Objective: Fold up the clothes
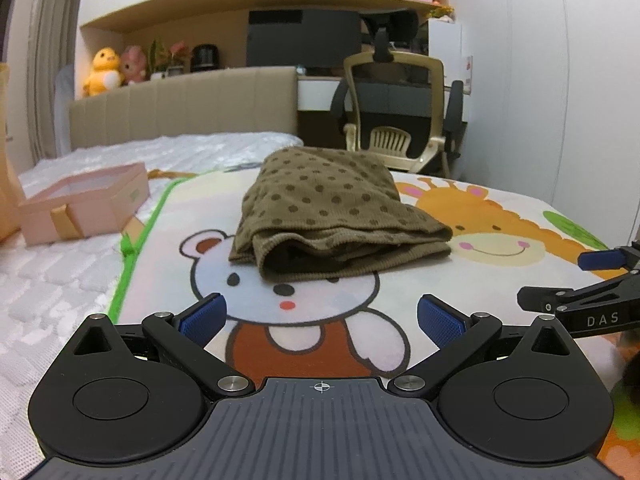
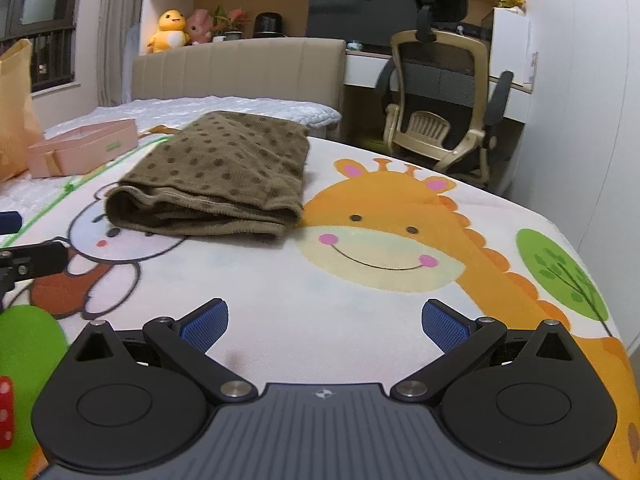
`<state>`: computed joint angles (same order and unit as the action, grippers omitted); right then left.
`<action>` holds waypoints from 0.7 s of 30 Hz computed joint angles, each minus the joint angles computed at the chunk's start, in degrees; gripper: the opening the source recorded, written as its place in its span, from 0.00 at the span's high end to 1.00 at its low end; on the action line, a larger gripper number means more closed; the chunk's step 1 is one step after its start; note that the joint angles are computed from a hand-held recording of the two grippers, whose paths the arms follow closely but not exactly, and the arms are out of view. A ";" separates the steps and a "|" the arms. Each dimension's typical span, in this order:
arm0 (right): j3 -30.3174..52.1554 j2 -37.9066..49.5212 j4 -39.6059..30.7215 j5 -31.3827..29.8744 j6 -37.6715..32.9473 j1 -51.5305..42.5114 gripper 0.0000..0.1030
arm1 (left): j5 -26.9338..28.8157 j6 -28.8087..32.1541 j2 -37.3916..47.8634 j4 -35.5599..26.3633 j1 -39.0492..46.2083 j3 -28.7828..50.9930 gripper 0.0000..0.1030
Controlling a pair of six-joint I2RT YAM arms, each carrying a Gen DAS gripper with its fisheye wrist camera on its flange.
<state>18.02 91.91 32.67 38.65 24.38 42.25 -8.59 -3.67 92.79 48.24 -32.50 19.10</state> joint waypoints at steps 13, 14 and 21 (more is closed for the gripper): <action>15.79 11.57 0.18 -31.81 -14.08 4.34 0.00 | 9.47 -2.23 -0.50 -4.81 12.85 4.94 0.00; 17.35 12.61 -0.72 -32.73 -15.31 4.41 0.00 | 10.84 -1.60 -0.35 -4.79 13.47 5.10 0.00; 22.82 16.50 -4.48 -33.07 -19.86 5.13 0.00 | 14.94 -1.02 1.00 -5.33 15.87 7.02 0.00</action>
